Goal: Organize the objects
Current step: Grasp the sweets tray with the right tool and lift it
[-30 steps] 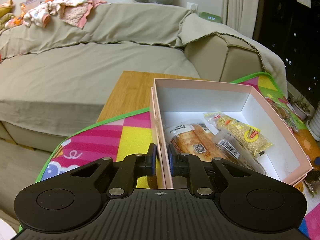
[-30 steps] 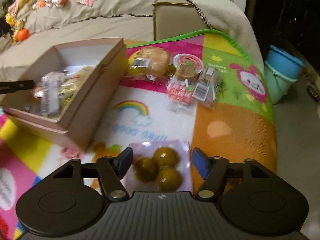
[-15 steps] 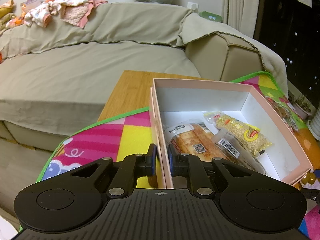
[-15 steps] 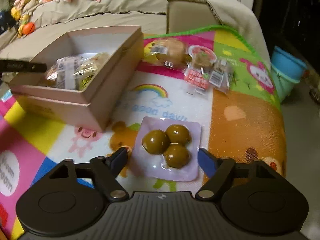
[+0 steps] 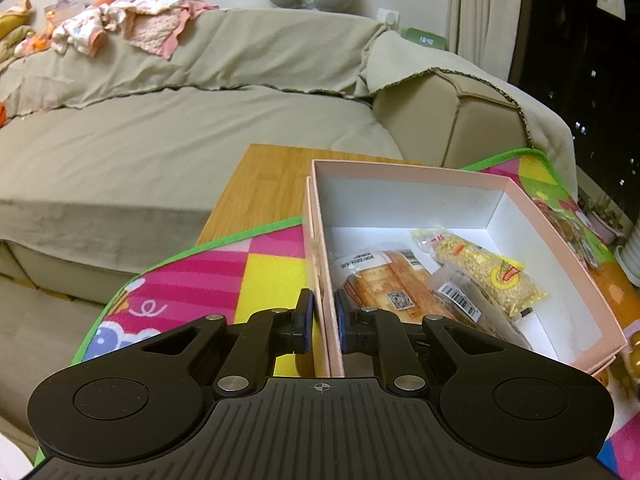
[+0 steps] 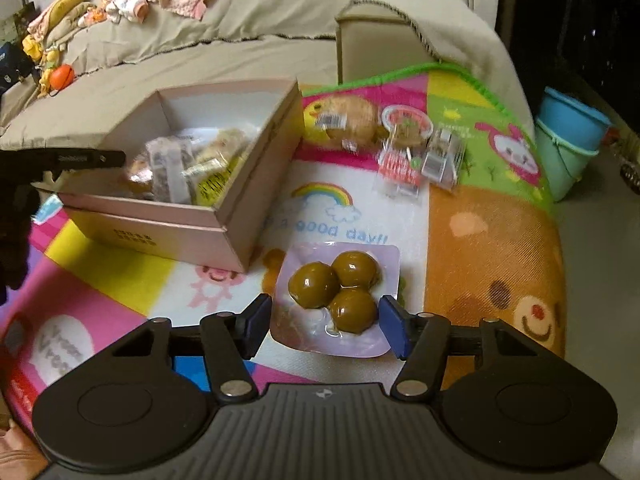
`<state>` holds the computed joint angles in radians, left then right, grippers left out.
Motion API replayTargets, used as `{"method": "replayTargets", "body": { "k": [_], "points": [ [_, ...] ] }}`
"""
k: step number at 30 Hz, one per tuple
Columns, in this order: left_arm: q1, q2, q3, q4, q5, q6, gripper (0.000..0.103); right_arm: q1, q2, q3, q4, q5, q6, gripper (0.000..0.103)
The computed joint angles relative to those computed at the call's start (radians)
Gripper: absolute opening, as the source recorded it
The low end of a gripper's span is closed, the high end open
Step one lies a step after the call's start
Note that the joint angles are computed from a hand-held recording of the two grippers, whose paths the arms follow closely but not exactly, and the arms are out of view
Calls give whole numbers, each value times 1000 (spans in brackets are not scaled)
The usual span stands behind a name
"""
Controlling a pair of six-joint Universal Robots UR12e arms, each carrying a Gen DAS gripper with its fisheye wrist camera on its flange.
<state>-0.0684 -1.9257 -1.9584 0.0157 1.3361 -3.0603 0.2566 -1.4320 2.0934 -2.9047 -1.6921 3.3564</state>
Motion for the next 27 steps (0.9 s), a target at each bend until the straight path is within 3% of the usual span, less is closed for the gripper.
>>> {"method": "replayTargets", "body": {
  "k": [6, 11, 15, 19, 24, 27],
  "points": [
    [1, 0, -3, 6, -2, -4, 13, 27, -53, -2, -30, -19, -23, 58],
    [1, -1, -1, 6, -6, -11, 13, 57, -70, -46, -102, -63, -93, 58],
    [2, -1, -1, 6, -10, -14, 13, 76, -48, -107, -197, -57, -140, 58],
    [3, 0, -1, 4, -15, -14, 14, 79, 3, -185, -275, 14, -149, 59],
    [7, -1, -1, 4, -26, -14, 14, 76, 94, -312, -179, 97, -115, 59],
    [9, -1, -2, 5, -32, -12, 14, 77, 149, -371, -120, 108, -105, 59]
  ]
}}
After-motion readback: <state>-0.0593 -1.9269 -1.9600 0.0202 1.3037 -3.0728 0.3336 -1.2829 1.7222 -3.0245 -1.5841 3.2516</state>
